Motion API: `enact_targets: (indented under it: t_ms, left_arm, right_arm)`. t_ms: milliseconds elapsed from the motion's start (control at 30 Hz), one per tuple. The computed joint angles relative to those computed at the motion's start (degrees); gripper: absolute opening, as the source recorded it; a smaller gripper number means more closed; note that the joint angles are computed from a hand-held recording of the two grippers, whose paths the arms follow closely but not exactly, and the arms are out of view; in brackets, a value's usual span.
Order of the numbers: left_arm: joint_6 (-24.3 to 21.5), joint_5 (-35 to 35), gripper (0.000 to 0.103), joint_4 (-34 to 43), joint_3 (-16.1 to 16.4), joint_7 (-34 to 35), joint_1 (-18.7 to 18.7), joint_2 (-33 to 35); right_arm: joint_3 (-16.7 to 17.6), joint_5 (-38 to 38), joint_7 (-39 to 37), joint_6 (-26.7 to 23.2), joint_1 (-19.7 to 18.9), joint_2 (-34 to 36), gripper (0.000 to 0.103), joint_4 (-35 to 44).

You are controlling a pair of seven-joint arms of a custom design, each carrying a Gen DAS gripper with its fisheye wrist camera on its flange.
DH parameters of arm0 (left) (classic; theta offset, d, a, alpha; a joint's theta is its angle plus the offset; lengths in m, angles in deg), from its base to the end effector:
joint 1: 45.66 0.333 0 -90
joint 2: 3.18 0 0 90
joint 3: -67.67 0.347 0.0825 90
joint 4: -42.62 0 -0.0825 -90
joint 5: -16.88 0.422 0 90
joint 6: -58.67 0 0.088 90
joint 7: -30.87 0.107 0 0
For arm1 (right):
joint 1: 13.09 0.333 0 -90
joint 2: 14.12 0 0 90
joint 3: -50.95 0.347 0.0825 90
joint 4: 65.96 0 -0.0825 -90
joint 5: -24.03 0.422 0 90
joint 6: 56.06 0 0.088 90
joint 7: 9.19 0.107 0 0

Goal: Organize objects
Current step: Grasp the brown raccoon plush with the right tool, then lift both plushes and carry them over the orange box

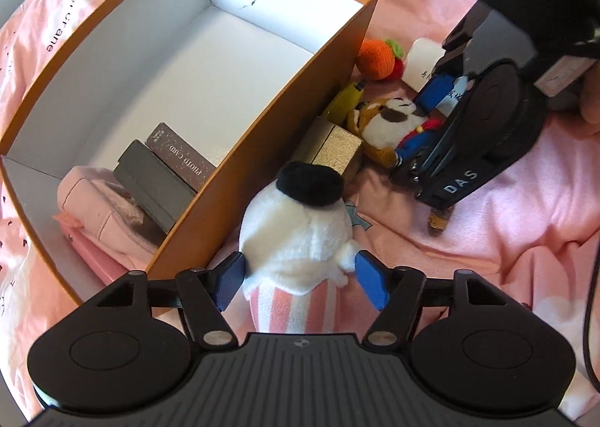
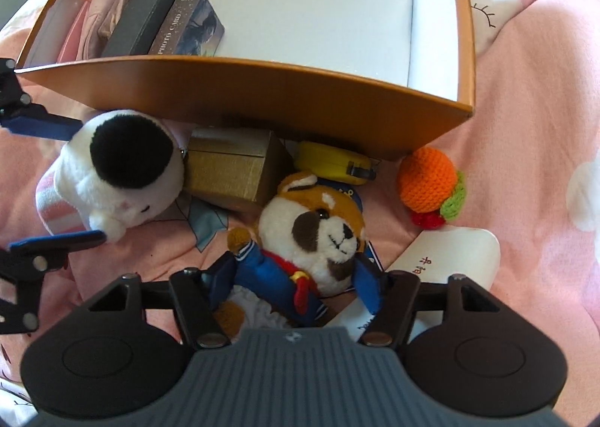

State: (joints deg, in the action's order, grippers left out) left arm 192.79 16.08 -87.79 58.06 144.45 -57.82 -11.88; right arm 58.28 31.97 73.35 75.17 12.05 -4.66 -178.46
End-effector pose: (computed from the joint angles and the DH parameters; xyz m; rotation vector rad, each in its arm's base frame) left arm 0.5013 -0.2025 0.4501 -1.1391 2.7433 -0.2073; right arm 0.5434 0.3460 0.4180 -2.6020 1.3551 0.0359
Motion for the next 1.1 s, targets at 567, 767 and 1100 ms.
enact_targets:
  t_ms: [567,767,1100]
  left_arm:
    - [-2.46,-9.84,0.052,-1.36,2.8,-8.5,2.75,-2.92]
    - [-4.83,-9.76,0.046,-1.54,3.72,-12.09,3.97,-4.5]
    - [-3.11,-8.6,0.05,-0.62,3.2,-13.71,4.05,-2.61]
  right_arm:
    - [0.09,15.48,-12.24,7.48,-1.98,-11.56,0.055,-9.69]
    - [-0.06,22.39,-17.71,8.4,-1.38,-13.92,0.055,-11.54]
    - [1.61,33.0,-26.23,14.93,1.33,-10.05,0.055,-11.39]
